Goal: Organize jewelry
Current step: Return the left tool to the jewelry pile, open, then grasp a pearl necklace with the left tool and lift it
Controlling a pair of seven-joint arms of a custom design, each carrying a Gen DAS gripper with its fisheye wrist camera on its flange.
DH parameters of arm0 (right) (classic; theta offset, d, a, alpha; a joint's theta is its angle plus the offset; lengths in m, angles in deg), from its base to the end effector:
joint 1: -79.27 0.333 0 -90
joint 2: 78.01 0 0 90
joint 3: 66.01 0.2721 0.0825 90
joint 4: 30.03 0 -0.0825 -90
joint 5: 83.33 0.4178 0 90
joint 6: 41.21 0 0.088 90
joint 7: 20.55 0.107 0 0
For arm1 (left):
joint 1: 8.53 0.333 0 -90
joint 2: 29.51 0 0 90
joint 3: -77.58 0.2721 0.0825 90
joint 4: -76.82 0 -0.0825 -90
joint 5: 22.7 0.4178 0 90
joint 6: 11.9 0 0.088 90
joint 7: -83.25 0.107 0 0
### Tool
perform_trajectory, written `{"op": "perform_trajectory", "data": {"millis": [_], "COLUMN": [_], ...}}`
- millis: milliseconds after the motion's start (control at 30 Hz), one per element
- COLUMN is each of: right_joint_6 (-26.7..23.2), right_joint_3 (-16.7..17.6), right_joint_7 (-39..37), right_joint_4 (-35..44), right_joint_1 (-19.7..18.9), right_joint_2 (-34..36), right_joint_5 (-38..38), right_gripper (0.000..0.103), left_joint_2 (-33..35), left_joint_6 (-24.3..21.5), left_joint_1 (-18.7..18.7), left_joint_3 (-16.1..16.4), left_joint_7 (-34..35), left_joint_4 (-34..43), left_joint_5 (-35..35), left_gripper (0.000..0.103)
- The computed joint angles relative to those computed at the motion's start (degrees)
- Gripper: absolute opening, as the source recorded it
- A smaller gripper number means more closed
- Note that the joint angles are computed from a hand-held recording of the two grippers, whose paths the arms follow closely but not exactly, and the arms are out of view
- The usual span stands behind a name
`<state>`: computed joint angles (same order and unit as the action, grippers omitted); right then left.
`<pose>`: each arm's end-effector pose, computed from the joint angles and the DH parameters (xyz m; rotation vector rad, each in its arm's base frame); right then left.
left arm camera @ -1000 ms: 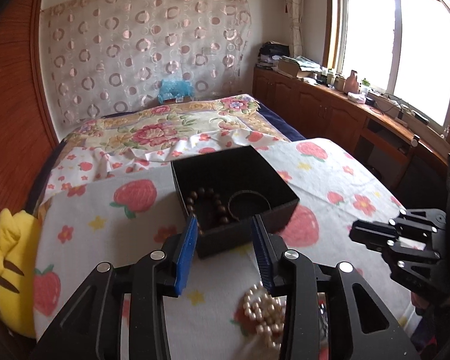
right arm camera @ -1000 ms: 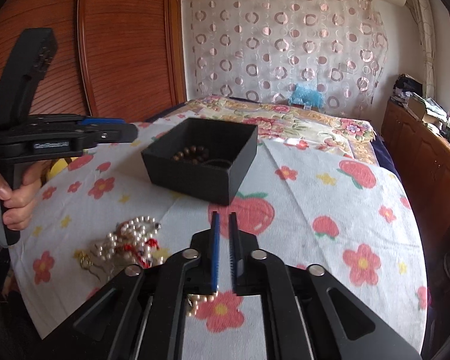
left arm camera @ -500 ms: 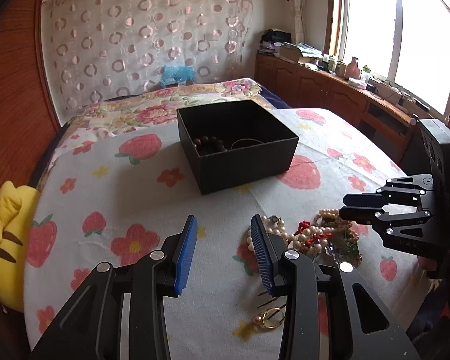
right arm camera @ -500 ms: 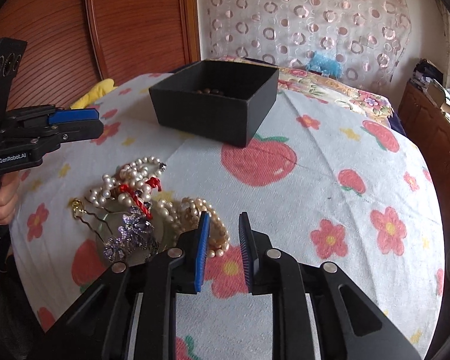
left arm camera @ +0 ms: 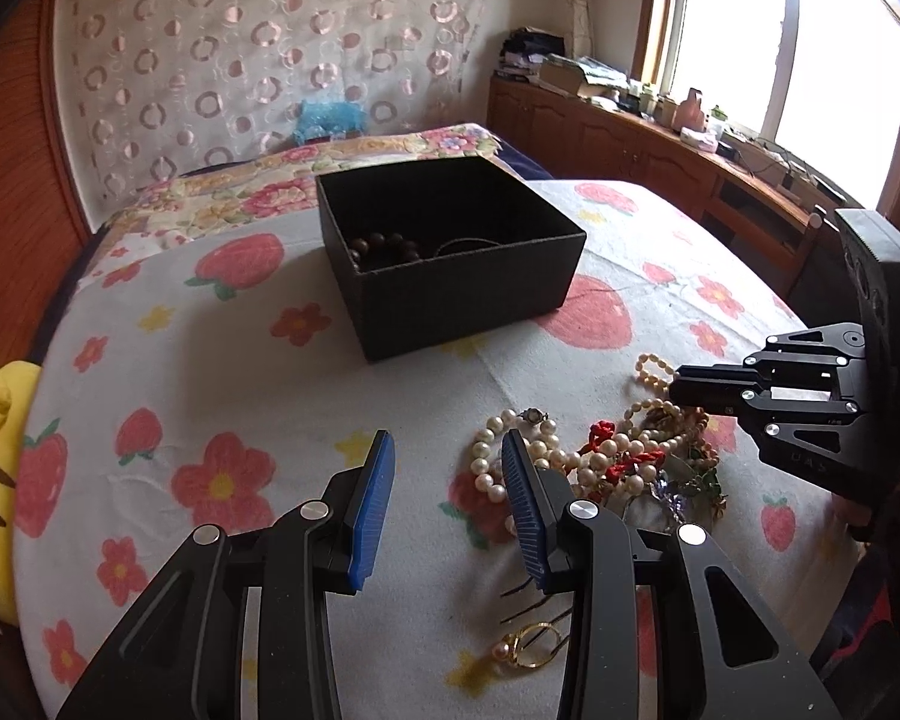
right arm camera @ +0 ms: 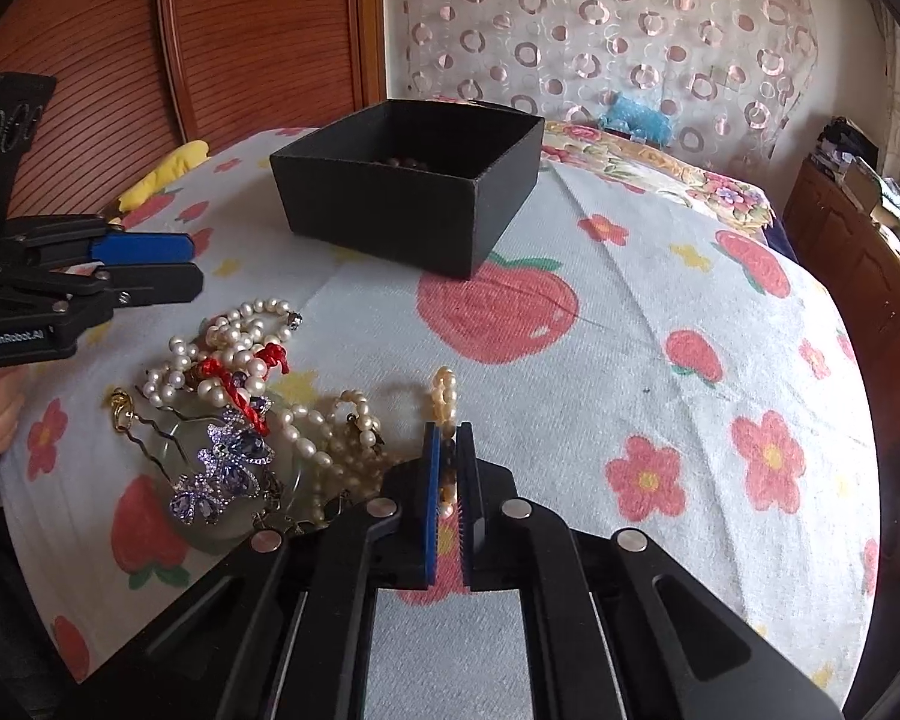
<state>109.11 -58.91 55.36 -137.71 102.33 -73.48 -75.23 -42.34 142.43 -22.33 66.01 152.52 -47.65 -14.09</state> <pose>0.5704 0.3256 0.4864 -2.2609 1.0935 -0.3987 0.5167 -0.2564 0.5170 -1.6372 2.0101 -0.8499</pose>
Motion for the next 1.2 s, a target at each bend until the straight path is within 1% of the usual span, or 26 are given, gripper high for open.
{"op": "perform_trajectory", "data": {"millis": [67, 133, 167, 200, 300, 467, 667, 733, 833, 967, 1033, 1067, 1100, 1200], "right_joint_6": [0.0, 0.1, 0.1, 0.1, 0.1, 0.1, 0.1, 0.1, 0.1, 0.1, 0.1, 0.1, 0.1, 0.1], "right_joint_3": [0.0, -0.1, -0.1, -0.1, -0.1, -0.1, -0.1, -0.1, 0.0, 0.0, 0.0, 0.0, 0.0, 0.0], "right_joint_7": [0.1, 0.3, 0.4, 0.5, 0.5, 0.5, 0.5, 0.5, 0.6, 0.5, 0.5, 0.5, 0.5, 0.5], "right_joint_4": [0.0, 0.1, 0.1, 0.1, 0.1, 0.0, 0.0, 0.0, 0.0, -0.1, -0.1, -0.1, -0.1, -0.1], "right_joint_1": [0.0, 0.1, 0.1, 0.1, 0.1, 0.1, 0.1, 0.1, 0.1, 0.1, 0.1, 0.1, 0.1, 0.1], "right_joint_2": [0.0, 0.0, 0.0, 0.0, 0.0, -0.1, -0.1, -0.1, -0.2, -0.2, -0.2, -0.2, -0.2, -0.2], "right_joint_5": [-0.2, -0.8, -1.0, -1.1, -1.1, -1.0, -1.0, -1.0, -1.0, -0.9, -1.0, -0.9, -0.9, -1.0], "right_gripper": [0.006, 0.006, 0.006, 0.006, 0.006, 0.006, 0.006, 0.006, 0.006, 0.006, 0.006, 0.006, 0.006, 0.006], "left_joint_2": [1.8, 3.1, 3.9, 4.6, 6.7, 8.8, 9.4, 9.6, 9.3, 9.0, 9.0, 8.7, 8.9, 8.8], "left_joint_6": [-1.0, -1.8, -2.6, -3.3, -5.7, -7.9, -9.9, -11.3, -11.7, -12.1, -11.4, -10.9, -10.7, -10.9], "left_joint_1": [-0.7, -0.9, -1.0, -0.8, -0.4, -0.1, -0.2, -0.2, -0.2, -0.2, -0.2, -0.3, -0.2, -0.1], "left_joint_3": [0.7, 0.9, 0.9, 0.7, 0.1, -0.8, -1.1, -1.2, -1.2, -1.0, -0.8, -0.8, -0.8, -0.8], "left_joint_7": [2.3, 4.3, 5.4, 5.8, 7.3, 9.3, 10.7, 11.1, 11.5, 13.0, 14.3, 15.3, 15.5, 13.5], "left_joint_4": [1.7, 3.1, 4.0, 4.8, 7.5, 10.4, 11.9, 12.4, 12.2, 12.2, 12.0, 11.5, 11.7, 11.7], "left_joint_5": [-2.1, -3.8, -4.5, -4.3, -3.4, -1.4, -1.4, -1.1, -0.9, -2.6, -4.0, -4.9, -5.1, -5.5], "left_gripper": [0.035, 0.030, 0.025, 0.025, 0.024, 0.024, 0.024, 0.024, 0.024, 0.024, 0.019, 0.014, 0.007, 0.007]}}
